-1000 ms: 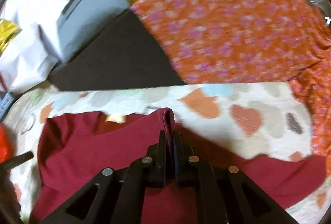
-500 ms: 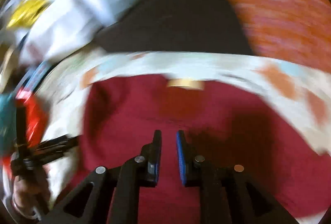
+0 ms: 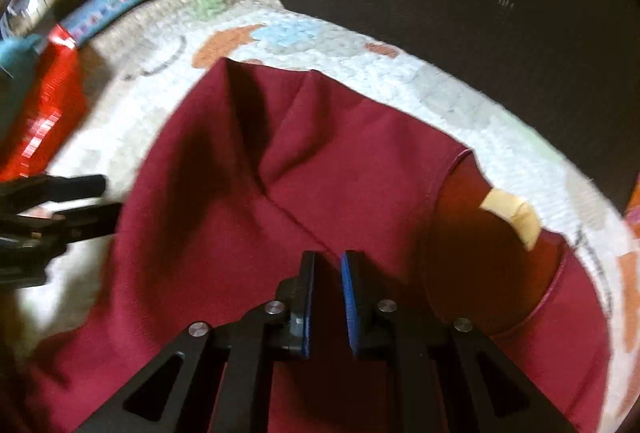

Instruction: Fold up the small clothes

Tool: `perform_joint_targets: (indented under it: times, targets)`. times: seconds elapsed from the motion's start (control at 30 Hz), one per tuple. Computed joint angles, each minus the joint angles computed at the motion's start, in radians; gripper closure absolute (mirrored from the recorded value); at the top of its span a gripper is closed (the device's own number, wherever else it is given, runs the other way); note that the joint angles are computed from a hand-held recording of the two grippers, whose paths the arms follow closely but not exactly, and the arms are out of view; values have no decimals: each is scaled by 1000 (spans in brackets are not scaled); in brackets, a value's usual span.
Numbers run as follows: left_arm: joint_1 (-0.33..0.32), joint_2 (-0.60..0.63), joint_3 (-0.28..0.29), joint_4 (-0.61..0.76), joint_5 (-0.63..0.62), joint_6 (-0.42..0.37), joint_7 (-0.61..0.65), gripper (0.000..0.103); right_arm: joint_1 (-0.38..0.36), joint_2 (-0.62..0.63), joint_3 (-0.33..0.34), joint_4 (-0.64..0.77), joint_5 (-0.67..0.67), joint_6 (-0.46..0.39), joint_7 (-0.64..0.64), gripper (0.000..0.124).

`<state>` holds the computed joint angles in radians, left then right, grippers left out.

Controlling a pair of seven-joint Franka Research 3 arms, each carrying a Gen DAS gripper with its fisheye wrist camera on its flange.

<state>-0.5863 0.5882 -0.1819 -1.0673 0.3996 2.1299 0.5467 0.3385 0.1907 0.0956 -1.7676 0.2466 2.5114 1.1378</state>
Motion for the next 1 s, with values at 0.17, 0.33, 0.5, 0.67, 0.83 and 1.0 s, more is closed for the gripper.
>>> perform_joint_targets:
  times: [0.17, 0.33, 0.5, 0.67, 0.83, 1.0]
  targets:
    - [4, 1, -2, 0, -9, 11, 0, 37, -12, 28, 6, 49, 44, -64, -44, 108]
    - [6, 10, -3, 11, -19, -2, 7, 37, 20, 52, 4, 69, -40, -35, -79, 99]
    - [1, 21, 0, 29, -16, -11, 14, 37, 34, 77, -5, 97, -85, -39, -37, 93]
    - [6, 2, 5, -1, -15, 11, -6, 37, 44, 35, -13, 48, -124, -9, -11, 121]
    - [14, -38, 9, -59, 10, 61, -53, 37, 53, -27, -52, -24, -246, 155, 146, 121]
    - [1, 26, 1, 36, 12, -4, -8, 37, 70, 39, -92, 14, -439, 139, 429, 121]
